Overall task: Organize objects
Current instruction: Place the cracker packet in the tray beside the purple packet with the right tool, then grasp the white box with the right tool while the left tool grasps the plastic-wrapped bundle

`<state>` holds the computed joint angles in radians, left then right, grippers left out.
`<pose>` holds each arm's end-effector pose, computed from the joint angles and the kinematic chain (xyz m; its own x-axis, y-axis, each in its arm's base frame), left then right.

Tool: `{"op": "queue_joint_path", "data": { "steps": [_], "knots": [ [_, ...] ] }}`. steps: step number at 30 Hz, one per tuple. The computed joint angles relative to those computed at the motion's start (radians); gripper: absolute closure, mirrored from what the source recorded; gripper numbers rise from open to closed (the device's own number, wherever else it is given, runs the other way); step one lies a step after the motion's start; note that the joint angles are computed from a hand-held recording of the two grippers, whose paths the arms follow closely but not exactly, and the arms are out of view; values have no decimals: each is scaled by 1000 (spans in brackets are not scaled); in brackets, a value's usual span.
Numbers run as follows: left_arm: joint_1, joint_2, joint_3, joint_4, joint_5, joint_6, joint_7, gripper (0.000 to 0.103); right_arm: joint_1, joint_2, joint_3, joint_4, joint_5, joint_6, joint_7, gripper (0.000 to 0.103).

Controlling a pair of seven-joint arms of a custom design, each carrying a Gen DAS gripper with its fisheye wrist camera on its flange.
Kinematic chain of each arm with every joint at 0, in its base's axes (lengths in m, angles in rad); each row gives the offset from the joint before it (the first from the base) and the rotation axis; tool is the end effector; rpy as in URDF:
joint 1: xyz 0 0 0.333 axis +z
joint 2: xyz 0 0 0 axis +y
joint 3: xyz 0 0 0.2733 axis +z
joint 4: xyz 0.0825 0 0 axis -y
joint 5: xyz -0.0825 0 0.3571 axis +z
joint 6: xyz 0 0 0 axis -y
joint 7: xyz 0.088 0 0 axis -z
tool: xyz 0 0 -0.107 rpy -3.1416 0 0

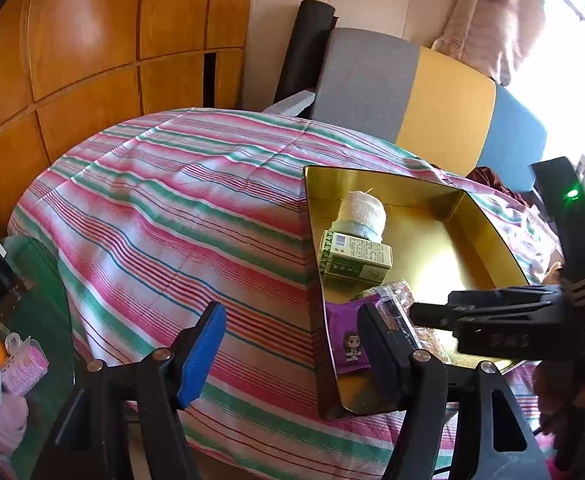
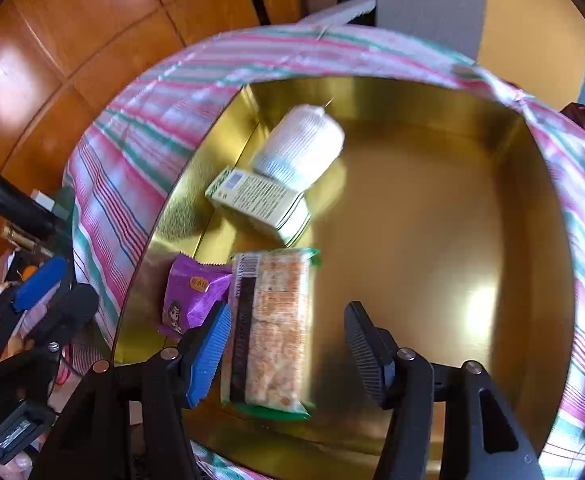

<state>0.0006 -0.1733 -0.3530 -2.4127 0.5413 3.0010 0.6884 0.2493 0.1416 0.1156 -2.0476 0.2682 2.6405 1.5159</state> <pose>0.4533 -0.2098 0.4274 -0.0500 -0.9901 0.1310 -0.7196 -0.0552 -0.6921 0.5489 0.2006 0.3939 0.2479 -0.9460 -0.2090 -0.8965 -0.1422 -0.4197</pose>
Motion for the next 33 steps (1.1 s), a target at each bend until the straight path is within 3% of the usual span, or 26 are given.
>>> {"op": "queue_joint_path", "data": {
  "steps": [9, 17, 22, 29, 33],
  "knots": [
    [18, -22, -39, 10, 98, -18, -64, 29, 15, -156, -39, -164, -122, 123, 88, 41],
    [-7, -19, -46, 37, 150, -42, -74, 29, 12, -278, -81, -292, -214, 198, 152, 38],
    [-56, 3, -30, 63, 141, -56, -33, 29, -16, -352, -117, -366, -248, 219, 189, 38],
    [-128, 54, -4, 123, 123, -61, 46, 28, -145, -459, -154, -456, -380, 199, 297, 37],
    [-177, 96, 11, 178, 106, -69, 99, 28, -281, -528, -166, -507, -481, 194, 410, 37]
  ]
}}
